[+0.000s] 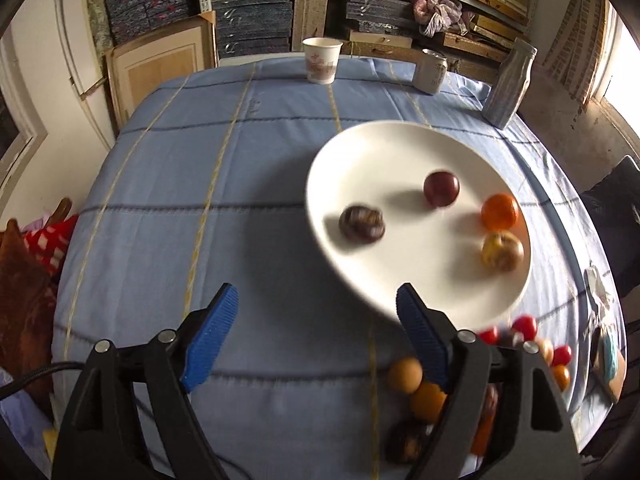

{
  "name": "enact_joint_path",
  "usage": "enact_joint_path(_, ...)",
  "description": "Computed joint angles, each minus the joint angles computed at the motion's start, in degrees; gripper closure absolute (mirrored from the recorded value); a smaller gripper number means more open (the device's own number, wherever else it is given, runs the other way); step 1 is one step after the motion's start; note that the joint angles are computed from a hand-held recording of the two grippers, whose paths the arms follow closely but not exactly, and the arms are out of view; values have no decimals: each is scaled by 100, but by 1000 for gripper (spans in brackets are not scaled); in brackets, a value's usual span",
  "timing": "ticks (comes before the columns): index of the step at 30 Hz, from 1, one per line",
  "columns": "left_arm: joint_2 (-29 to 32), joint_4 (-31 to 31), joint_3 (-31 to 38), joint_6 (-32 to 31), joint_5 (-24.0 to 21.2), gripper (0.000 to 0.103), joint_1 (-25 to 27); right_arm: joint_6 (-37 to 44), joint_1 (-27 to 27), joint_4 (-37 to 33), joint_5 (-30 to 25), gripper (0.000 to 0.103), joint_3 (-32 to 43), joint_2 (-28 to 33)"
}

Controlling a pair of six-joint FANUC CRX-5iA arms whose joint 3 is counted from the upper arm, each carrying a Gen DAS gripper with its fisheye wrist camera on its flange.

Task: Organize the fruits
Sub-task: 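Grasp the orange persimmon with the left tool while the right tool grasps a red tomato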

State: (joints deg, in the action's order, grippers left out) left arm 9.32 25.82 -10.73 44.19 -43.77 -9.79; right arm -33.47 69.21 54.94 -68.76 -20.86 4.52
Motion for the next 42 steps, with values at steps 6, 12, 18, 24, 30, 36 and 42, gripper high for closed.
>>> enact_joint_path(6,-716,63,-929,-613,-463,23,453,-1003,915,-857,-270,31,-134,20)
enact_joint_path(12,-1308,101,-1537,-1539,-881,21,626,-1459,1287,-1215,-86,31,-135,106)
enact_joint_path(18,-1582,69,-1854,-2144,-1074,17,614,-937,1434,-1352,-168,30,183,358)
enact_joint_path(24,-1535,-155,-1870,-2110,-1171,17,470,-512,1385,-1667,274,30,275,443)
enact_joint_path(30,-1482,-218,-1924,-2054,-1065,17,429,-464,1399,-1808,344,29,258,426)
enact_joint_path(36,-1354,-185,-1936,-2011,-1254,45,480,-455,1346,-1940,514,29,172,377)
enact_joint_path(42,-1463,82,-2085,-2274,-1266,58,546,-264,1250,-1970,701,29,163,400)
